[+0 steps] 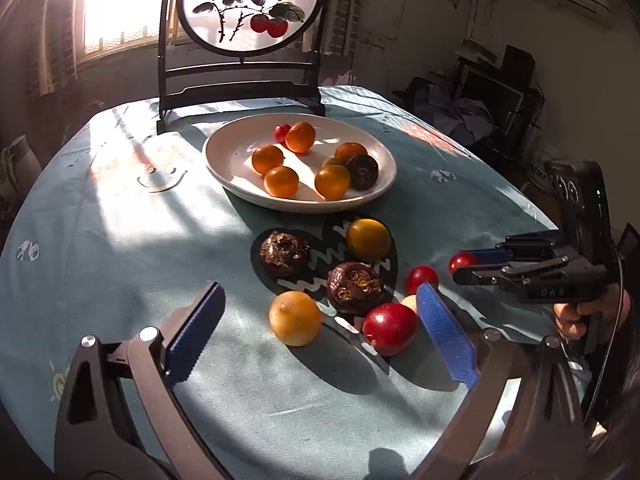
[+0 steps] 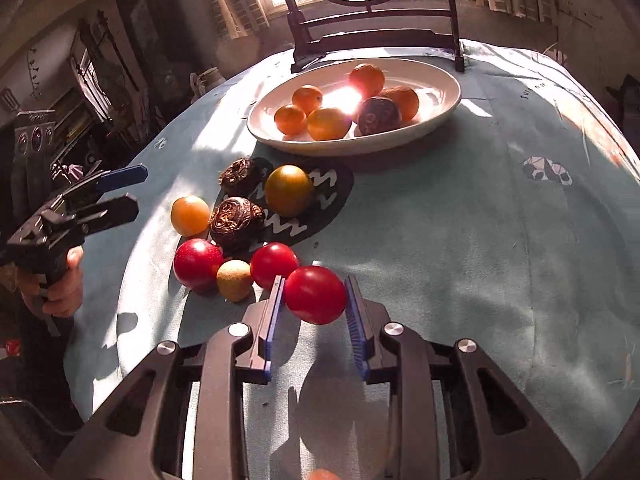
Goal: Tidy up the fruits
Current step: 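Grasp a red tomato with the right gripper while the left gripper grasps a large red fruit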
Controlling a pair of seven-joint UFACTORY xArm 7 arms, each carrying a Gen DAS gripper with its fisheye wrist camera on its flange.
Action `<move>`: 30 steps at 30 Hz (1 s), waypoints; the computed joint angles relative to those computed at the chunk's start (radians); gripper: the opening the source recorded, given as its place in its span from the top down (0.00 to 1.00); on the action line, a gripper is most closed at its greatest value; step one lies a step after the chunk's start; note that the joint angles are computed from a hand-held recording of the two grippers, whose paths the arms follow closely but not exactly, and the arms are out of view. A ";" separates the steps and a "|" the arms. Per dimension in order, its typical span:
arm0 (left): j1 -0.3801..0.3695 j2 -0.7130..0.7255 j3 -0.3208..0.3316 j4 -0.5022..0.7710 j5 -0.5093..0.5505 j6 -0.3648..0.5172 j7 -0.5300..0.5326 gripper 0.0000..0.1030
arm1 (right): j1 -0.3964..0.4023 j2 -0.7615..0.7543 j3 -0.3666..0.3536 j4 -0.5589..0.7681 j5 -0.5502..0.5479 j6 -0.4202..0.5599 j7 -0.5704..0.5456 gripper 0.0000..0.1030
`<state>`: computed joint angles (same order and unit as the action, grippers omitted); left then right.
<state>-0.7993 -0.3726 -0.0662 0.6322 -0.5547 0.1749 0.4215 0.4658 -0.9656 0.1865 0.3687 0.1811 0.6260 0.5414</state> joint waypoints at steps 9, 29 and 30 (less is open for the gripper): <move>-0.024 0.034 -0.050 0.008 0.024 0.090 0.089 0.46 | -0.009 -0.015 0.004 -0.009 -0.002 0.009 0.026 0.71; 0.077 0.145 -0.113 0.104 -0.013 0.188 0.077 0.60 | -0.002 -0.022 -0.001 -0.012 -0.004 0.001 0.027 0.71; 0.082 0.145 -0.120 0.104 -0.015 0.187 0.078 0.60 | -0.001 -0.022 -0.002 -0.013 -0.003 0.001 0.027 0.71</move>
